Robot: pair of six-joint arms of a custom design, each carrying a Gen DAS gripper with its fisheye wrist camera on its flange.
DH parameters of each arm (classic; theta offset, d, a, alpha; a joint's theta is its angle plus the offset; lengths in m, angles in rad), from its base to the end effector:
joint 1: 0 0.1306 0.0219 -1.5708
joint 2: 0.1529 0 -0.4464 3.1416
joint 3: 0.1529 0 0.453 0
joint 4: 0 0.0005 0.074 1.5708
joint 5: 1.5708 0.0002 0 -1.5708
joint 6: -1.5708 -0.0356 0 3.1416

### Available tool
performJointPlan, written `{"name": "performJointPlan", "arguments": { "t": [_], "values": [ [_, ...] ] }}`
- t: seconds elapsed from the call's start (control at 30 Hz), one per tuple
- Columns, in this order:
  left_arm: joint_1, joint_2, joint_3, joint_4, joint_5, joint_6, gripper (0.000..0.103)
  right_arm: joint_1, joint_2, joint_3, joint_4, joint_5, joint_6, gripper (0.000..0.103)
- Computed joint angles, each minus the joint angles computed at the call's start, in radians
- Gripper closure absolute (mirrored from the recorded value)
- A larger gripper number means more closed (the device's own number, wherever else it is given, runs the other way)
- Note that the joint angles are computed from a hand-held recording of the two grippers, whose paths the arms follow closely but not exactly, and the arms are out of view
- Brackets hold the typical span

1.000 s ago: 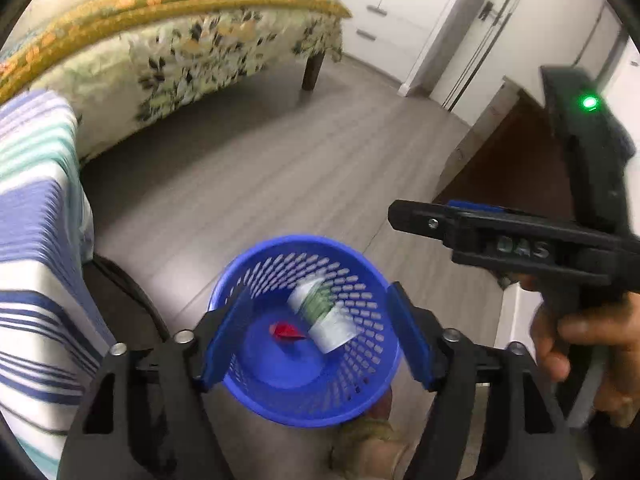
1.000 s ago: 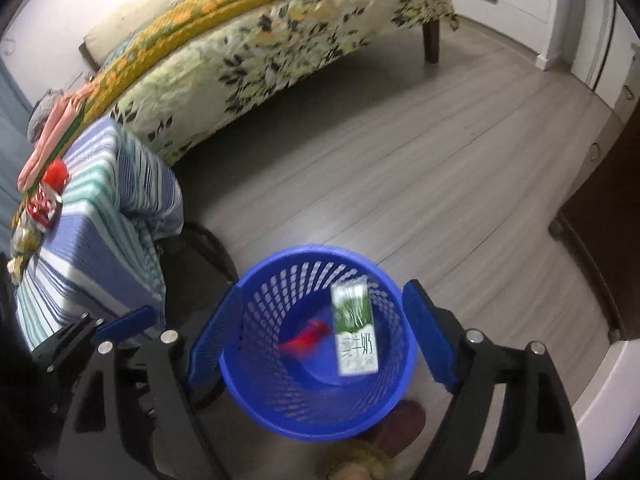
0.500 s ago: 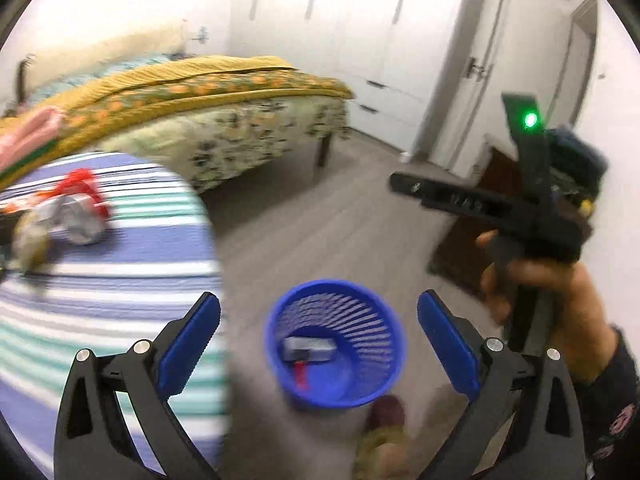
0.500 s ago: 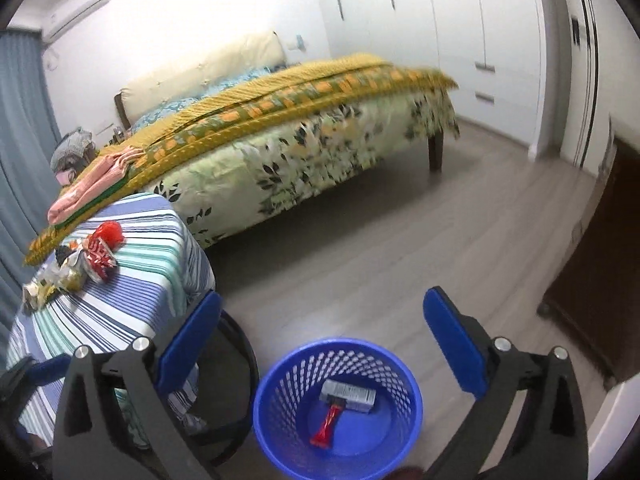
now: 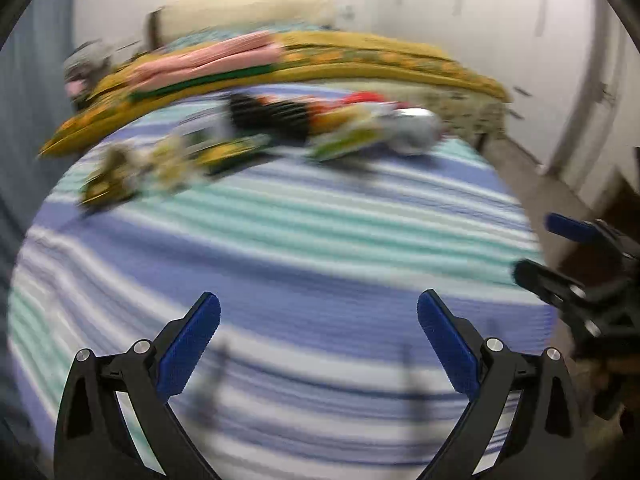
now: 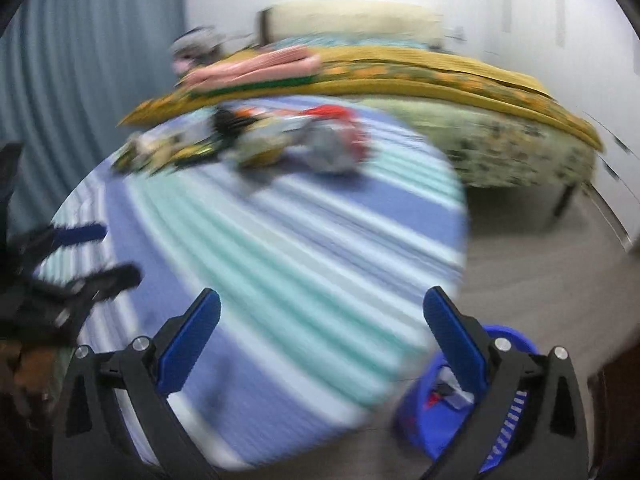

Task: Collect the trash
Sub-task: 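Return both tools to the table and grasp the gold foil wrapper with the left tool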

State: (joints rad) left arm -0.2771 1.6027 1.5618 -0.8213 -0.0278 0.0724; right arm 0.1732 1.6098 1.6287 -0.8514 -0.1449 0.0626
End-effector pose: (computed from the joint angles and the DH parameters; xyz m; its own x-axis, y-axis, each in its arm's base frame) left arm 0.6039 -0.1713 0.4675 -0.7469 0.1373 -0.6506 0.2026 0.9789 -0.0260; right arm 0.6231 0.1137 0.4964 -0.7105 -0.1871 -0.6784 -0.3113 0.9481 0.0645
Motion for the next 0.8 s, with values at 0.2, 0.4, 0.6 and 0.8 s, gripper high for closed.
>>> {"name": "performJointPlan", "arguments": {
  "t": [0.2,0.4,0.6,0.8],
  "values": [
    [0.130,0.001,-0.010,-0.032,-0.011,-0.041,0.005,0.091,0.104,0.125,-0.079,0.027,0.046,0.005],
    [0.242,0.082,0.095,-0.037,0.075,-0.077,0.005,0.111,0.152,0.173,-0.125,0.002,0.014,0.005],
    [0.326,0.251,0.333,-0.095,0.249,-0.100,0.005,0.107,0.102,0.121,-0.104,0.009,0.007,0.005],
    [0.324,0.340,0.450,-0.141,0.285,-0.231,0.005,0.108,0.078,0.097,-0.090,0.014,-0.008,0.005]
  ]
}}
